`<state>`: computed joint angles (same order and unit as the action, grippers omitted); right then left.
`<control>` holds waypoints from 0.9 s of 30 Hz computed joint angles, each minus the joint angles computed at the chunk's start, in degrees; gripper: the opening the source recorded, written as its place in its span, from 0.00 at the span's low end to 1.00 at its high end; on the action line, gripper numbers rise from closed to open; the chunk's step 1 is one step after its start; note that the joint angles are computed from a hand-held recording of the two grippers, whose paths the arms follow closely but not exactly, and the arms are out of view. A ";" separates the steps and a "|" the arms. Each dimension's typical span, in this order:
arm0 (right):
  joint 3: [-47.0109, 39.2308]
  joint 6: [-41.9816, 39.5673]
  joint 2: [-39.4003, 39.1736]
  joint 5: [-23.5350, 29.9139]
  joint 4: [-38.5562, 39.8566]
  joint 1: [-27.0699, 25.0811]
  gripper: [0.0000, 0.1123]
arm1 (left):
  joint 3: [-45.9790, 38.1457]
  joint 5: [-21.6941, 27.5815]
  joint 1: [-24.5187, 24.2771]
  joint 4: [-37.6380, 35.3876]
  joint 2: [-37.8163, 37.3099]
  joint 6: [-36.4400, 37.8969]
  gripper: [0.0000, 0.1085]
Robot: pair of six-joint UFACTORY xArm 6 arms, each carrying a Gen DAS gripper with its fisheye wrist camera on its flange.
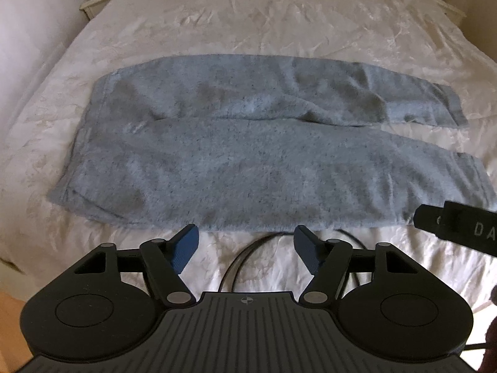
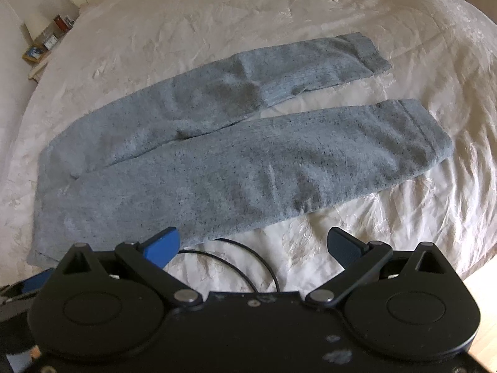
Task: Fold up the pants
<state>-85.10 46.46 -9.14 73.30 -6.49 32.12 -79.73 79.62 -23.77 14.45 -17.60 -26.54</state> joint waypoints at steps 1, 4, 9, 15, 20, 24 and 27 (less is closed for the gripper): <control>-0.72 0.00 0.61 0.13 -0.41 0.09 0.92 | -0.21 -0.58 0.55 -0.27 0.47 0.92 0.58; -1.96 0.01 2.17 -1.71 -2.40 0.25 0.92 | -0.86 -2.13 2.16 -1.12 2.06 3.51 0.58; -6.42 1.32 6.73 -1.17 -5.25 0.32 0.87 | -2.88 -3.75 5.31 -3.28 5.64 7.71 0.52; -12.52 1.73 12.75 4.39 -5.41 -0.32 0.87 | -5.01 -5.47 7.78 -4.23 10.27 13.89 0.52; -17.69 -0.06 17.37 8.99 -5.65 0.11 0.87 | -6.74 -4.64 9.12 -4.94 12.77 17.62 0.52; -19.75 -0.35 19.04 10.41 -4.48 -0.02 0.87 | -8.03 -3.67 9.38 -4.96 14.19 18.71 0.52; -20.05 -1.20 19.62 10.44 -3.60 -0.39 0.87 | -9.15 -3.07 9.15 -4.70 15.23 18.49 0.52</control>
<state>-105.15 45.26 10.48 83.74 -10.08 31.73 -88.88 76.55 -14.61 9.76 -2.37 -8.05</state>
